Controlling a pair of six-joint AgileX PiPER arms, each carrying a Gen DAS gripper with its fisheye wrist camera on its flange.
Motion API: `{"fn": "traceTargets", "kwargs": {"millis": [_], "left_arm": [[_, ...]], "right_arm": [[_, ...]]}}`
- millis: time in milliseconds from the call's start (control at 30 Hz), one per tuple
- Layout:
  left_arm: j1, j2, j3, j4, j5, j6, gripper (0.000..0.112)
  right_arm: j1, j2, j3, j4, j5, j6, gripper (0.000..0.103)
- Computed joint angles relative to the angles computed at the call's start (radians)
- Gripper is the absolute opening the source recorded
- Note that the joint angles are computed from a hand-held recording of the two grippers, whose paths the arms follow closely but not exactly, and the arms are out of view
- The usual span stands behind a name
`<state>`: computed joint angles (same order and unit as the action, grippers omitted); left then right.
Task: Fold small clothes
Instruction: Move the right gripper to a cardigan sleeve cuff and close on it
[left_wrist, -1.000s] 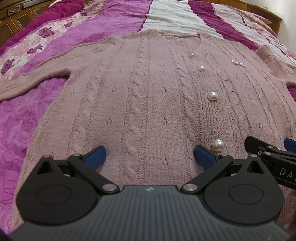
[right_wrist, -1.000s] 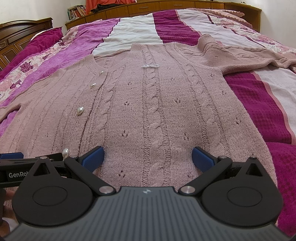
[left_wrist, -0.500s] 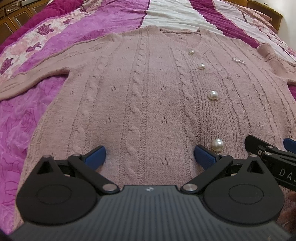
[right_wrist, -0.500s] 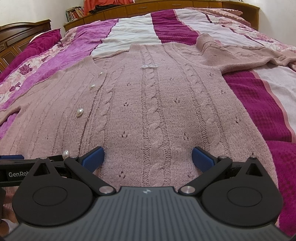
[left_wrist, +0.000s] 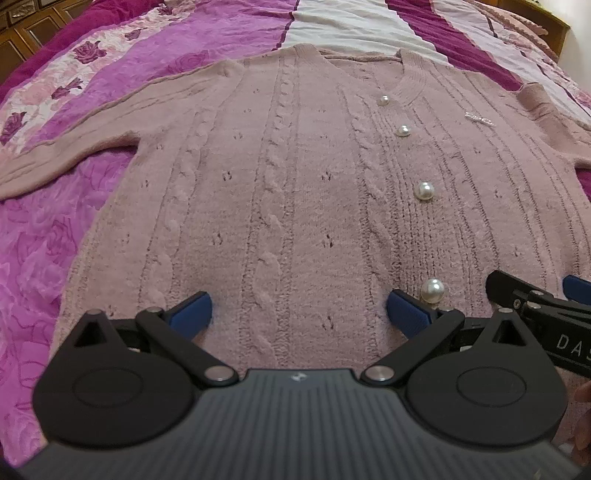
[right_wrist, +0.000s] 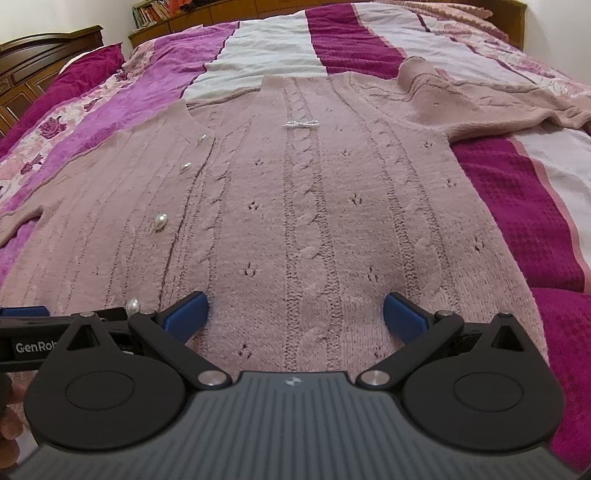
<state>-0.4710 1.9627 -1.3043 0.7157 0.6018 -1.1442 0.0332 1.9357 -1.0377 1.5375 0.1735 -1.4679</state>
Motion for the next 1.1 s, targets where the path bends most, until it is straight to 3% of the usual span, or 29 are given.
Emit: {"fn": "traceTargets", "kwargs": {"millis": [100, 333, 600, 867, 1000, 1100], "left_arm": [[0.002, -0.013, 0.003, -0.009, -0.003, 0.014, 0.103], [-0.003, -0.037, -0.031, -0.006, 0.020, 0.048, 0.103], [0.041, -0.024, -0.122, -0.151, 0.049, 0.155, 0.103], [0.044, -0.005, -0.165, -0.150, 0.075, 0.165, 0.103], [0.052, 0.007, -0.185, -0.153, 0.093, 0.169, 0.103], [0.058, 0.015, -0.197, -0.153, 0.107, 0.166, 0.103]], "right_arm": [[-0.032, -0.003, -0.017, -0.112, 0.060, 0.110, 0.103], [-0.131, 0.001, -0.076, -0.187, 0.248, 0.214, 0.103], [-0.268, 0.046, -0.230, -0.254, 0.469, 0.349, 0.103], [-0.388, 0.151, -0.439, -0.256, 0.570, 0.418, 0.103], [-0.432, 0.218, -0.544, -0.238, 0.577, 0.440, 0.103], [-0.473, 0.299, -0.666, -0.251, 0.620, 0.528, 0.103]]}}
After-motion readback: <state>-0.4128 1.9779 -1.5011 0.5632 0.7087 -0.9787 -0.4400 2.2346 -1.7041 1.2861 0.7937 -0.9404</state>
